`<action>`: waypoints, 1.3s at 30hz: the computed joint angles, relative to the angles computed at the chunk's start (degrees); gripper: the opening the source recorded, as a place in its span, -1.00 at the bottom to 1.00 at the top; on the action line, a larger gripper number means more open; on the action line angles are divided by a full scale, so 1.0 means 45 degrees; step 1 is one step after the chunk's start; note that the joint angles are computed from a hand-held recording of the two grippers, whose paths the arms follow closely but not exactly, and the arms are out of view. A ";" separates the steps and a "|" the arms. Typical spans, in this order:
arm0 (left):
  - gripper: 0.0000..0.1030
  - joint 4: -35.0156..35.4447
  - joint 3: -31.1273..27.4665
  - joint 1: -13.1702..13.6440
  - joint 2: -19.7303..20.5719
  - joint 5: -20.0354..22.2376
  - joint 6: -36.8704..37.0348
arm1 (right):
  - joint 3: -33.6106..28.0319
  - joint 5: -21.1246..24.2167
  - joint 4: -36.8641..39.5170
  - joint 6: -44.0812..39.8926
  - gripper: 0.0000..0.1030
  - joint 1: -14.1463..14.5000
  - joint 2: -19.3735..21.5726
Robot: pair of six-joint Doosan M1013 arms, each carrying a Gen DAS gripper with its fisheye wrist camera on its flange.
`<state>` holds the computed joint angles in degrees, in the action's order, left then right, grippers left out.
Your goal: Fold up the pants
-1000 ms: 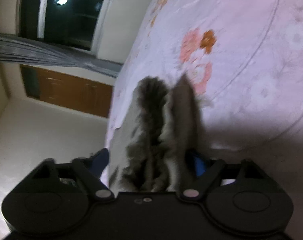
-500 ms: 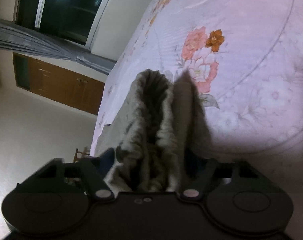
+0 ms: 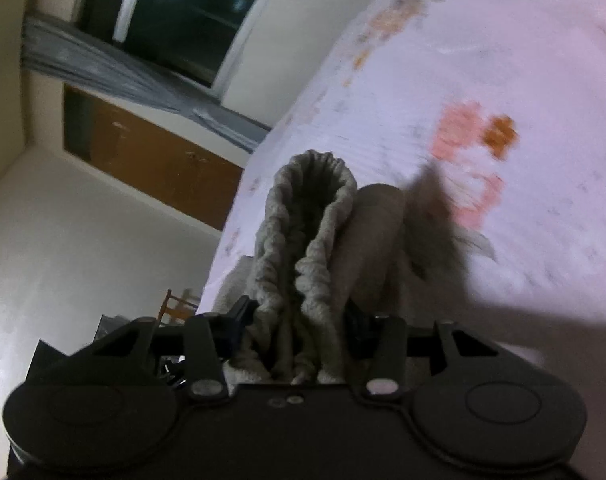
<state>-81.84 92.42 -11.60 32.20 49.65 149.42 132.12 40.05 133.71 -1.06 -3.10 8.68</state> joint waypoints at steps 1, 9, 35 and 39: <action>-0.54 -0.0161 -0.0031 0.0040 -0.0034 0.0023 0.0096 | -0.0134 -0.0023 -0.0224 0.0038 -0.27 -0.0017 -0.0032; -0.54 -0.0814 -0.1515 0.0572 0.0471 0.0028 0.0092 | -0.2120 0.0298 -0.1434 0.0528 -0.27 -0.0022 0.0885; 1.00 0.3700 -0.2606 -0.0051 0.1277 -0.6916 -0.1910 | -0.4291 -0.4635 -0.2152 0.0206 0.19 0.0200 0.2370; 1.00 0.3319 -0.1308 -0.0701 0.0362 -0.9117 -0.0046 | -0.4110 -0.6015 0.2306 -0.6460 0.34 0.1394 0.1574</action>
